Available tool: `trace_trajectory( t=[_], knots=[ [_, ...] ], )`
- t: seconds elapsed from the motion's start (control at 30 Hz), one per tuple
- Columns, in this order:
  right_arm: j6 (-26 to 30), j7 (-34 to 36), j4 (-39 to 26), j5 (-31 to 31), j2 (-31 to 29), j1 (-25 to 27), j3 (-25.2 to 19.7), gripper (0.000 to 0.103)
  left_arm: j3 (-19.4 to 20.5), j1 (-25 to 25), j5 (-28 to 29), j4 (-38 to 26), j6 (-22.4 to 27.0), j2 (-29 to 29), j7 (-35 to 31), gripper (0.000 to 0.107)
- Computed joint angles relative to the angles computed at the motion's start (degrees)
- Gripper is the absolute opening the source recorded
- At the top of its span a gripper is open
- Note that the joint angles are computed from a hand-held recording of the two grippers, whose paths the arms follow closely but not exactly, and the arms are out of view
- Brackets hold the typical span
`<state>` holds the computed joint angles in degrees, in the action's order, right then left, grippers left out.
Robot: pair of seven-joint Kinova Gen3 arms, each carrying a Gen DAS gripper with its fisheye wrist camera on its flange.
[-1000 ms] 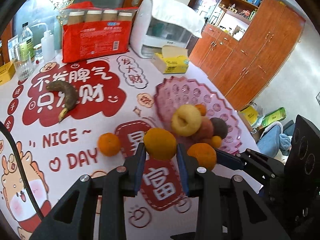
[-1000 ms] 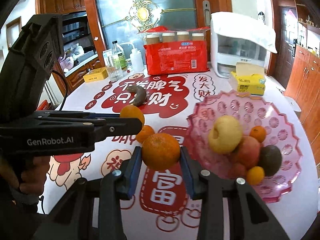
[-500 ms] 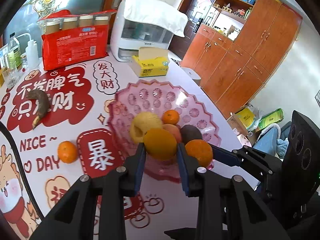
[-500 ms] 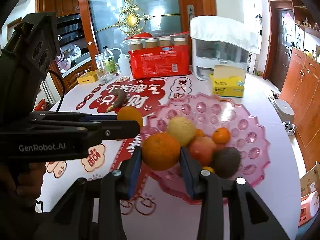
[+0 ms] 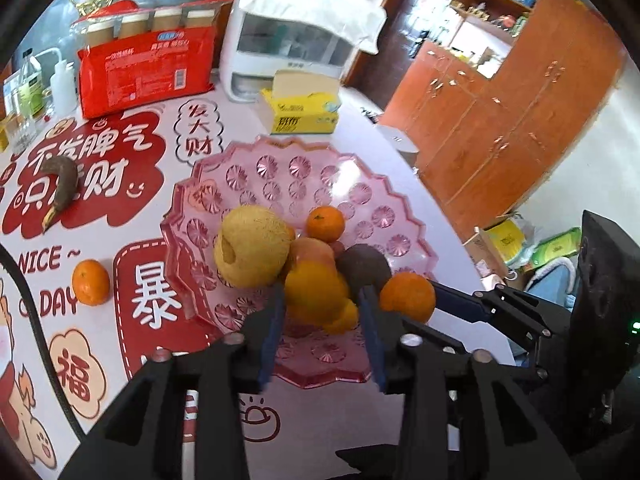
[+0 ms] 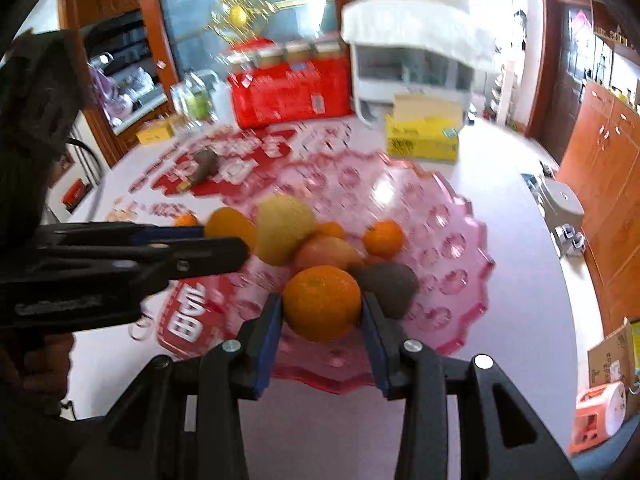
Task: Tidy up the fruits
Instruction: 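Carry both held tangerines over the pink bowl with both tools, then open the left tool over the bowl while the right tool releases its tangerine, then move the left tool to the banana while the right tool approaches the last tangerine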
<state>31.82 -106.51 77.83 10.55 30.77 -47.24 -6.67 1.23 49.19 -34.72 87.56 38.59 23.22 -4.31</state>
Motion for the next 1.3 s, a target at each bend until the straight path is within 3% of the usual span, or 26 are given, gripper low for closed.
trace_trajectory(
  t=[0.13, 0.23, 0.6, 0.87, 1.1, 1.3],
  knots=[
    [1.04, 2.0, -0.53, -1.73, 0.72, 2.59, -1.16, 0.042, -0.97, 1.78, -1.08, -2.89, 3.83, 1.62, 2.78, 0.067],
    [0.38, 2.96, 0.13, -2.18, 0.49, 3.13, -1.21, 0.049, -0.51, 1.68, -0.64, -4.15, 5.78, 2.26, 3.37, 0.07],
    [-0.24, 8.11, 1.26, -6.0, -0.14, 5.3, -3.22, 0.05, -0.11, 3.16, 0.36, -5.68, 12.47, 2.81, 7.38, 0.077],
    [1.43, 9.7, 0.14, -7.54, 0.25, 4.67, -3.93, 0.05, 0.84, 3.62, -1.76, 1.13, 15.12, -1.36, 18.3, 0.082],
    [3.06, 10.42, -1.51, -7.74, 0.84, 2.54, -4.26, 0.05, 3.67, 2.7, -2.4, 7.43, 20.48, -5.25, 29.06, 0.082],
    [4.39, 9.15, -4.06, -7.14, 2.16, -0.49, -3.81, 0.05, 7.49, -0.94, -0.06, 13.74, 22.25, -10.28, 32.61, 0.085]
  ],
)
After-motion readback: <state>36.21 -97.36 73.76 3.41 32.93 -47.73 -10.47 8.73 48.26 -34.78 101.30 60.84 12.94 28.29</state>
